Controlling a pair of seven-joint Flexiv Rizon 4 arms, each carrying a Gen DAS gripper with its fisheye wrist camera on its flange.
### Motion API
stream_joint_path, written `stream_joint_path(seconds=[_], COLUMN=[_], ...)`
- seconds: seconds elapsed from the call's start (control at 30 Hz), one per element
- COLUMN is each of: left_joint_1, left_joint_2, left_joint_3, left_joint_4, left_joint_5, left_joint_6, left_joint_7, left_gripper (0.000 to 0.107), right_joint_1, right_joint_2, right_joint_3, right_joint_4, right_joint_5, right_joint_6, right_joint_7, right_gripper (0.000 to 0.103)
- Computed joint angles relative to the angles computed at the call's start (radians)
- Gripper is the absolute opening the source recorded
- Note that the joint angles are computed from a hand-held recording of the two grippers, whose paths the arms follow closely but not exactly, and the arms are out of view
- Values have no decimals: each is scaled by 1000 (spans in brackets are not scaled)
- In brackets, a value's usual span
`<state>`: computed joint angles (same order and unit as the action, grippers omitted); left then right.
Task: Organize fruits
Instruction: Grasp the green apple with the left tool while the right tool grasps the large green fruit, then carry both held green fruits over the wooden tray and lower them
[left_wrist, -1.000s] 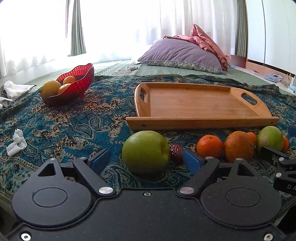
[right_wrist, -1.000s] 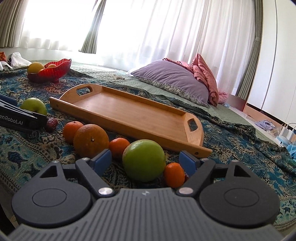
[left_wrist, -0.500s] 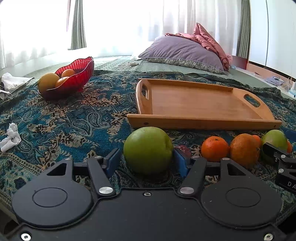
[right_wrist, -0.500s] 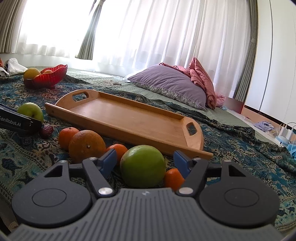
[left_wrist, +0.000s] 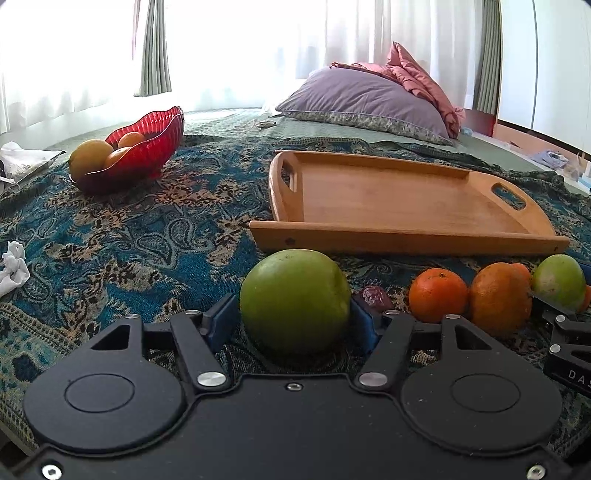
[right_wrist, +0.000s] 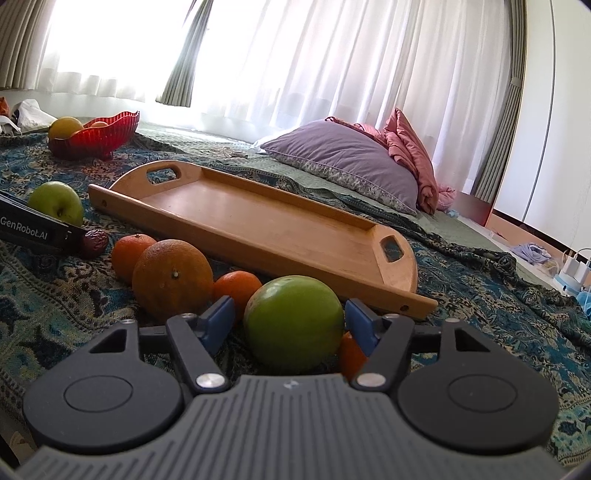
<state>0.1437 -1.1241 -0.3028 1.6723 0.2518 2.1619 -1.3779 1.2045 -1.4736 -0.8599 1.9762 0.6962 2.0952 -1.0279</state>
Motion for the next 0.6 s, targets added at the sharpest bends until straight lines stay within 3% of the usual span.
stream_joint_path(seconds=[0.27, 0.33, 0.4, 0.6], left_joint_1=[-5, -10, -22, -49], left_joint_2=[-9, -9, -3, 10], left_joint_3=[5, 12, 26, 55], left_joint_4=[-8, -6, 1, 21], left_joint_5=[4, 5, -5, -31], left_joint_6=[14, 25, 41, 85], left_joint_7=[-1, 0, 0, -10], left_gripper=[62, 56, 56, 56], right_joint_1=[-3, -4, 0, -10], right_joint_2=[-13, -14, -19, -3], right_joint_3=[-5, -4, -7, 9], right_joint_4=[-14, -14, -13, -13], right_joint_5=[0, -2, 3, 25], right_joint_6=[-7, -6, -5, 19], right_joint_7=[2, 3, 6, 16], right_gripper=[78, 75, 63, 61])
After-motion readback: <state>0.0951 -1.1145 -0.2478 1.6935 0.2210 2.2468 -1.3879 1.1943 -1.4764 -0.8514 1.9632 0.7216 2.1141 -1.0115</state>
